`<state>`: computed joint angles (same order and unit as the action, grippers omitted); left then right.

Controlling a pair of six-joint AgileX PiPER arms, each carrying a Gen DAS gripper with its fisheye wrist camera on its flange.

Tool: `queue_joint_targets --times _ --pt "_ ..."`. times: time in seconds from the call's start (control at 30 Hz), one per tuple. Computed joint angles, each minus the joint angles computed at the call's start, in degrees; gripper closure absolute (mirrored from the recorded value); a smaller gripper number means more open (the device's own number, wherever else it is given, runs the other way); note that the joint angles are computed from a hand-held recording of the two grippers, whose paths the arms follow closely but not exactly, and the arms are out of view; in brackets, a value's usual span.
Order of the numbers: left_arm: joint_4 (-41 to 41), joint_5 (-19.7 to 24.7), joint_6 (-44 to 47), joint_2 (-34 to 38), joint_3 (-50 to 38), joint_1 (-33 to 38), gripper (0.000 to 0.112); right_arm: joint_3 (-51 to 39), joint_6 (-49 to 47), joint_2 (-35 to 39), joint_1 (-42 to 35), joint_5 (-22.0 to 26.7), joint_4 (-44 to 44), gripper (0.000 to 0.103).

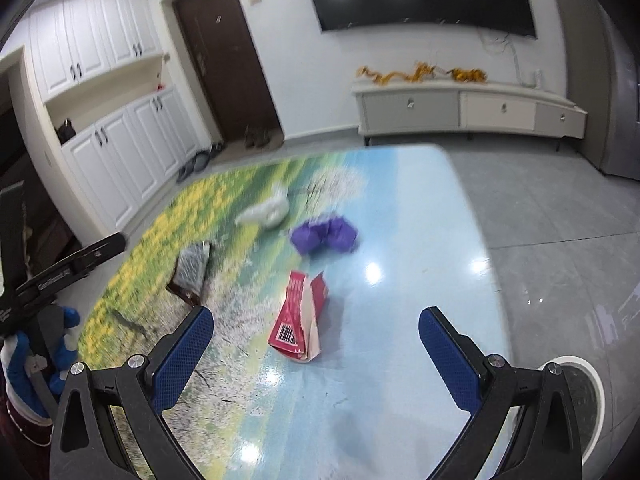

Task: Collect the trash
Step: 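Grasp the brown snack bag with the left gripper while the right gripper grasps the pink paper bag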

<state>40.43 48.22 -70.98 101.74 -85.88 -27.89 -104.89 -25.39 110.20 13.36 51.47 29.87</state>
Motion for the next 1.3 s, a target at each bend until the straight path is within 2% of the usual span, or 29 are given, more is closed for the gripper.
queue_joint_targets --times 0.13,0.4,0.6,0.67,1.07,1.2,1.3 --pt "-4.44 -2.02 4.27 5.32 -3.64 1.78 0.011 -5.17 1.02 4.92 1.68 1.77 -1.58 0.002" --pt "-9.74 -4.41 8.91 8.39 -4.76 4.10 0.021 -10.48 2.02 10.14 3.68 3.39 -4.42 0.020" --pt "-11.86 -5.51 10.72 8.48 -4.66 5.02 0.034 -11.61 2.93 11.79 4.19 3.77 -5.45 0.033" --pt "-12.36 -5.78 11.21 8.48 -4.52 5.12 0.043 -10.83 2.91 11.49 4.23 3.24 -5.63 0.037" --pt "-11.25 -4.45 10.73 8.88 -4.93 4.11 0.076 -10.57 3.21 11.37 4.06 3.02 -6.30 0.058" --pt "-10.64 -3.65 10.24 8.89 -5.02 3.55 0.081 -10.17 2.39 11.21 3.65 3.24 -5.34 0.070" --pt "-9.74 -2.79 9.37 8.76 -4.87 2.70 0.083 -9.26 1.15 10.78 3.33 3.29 -4.01 0.070"
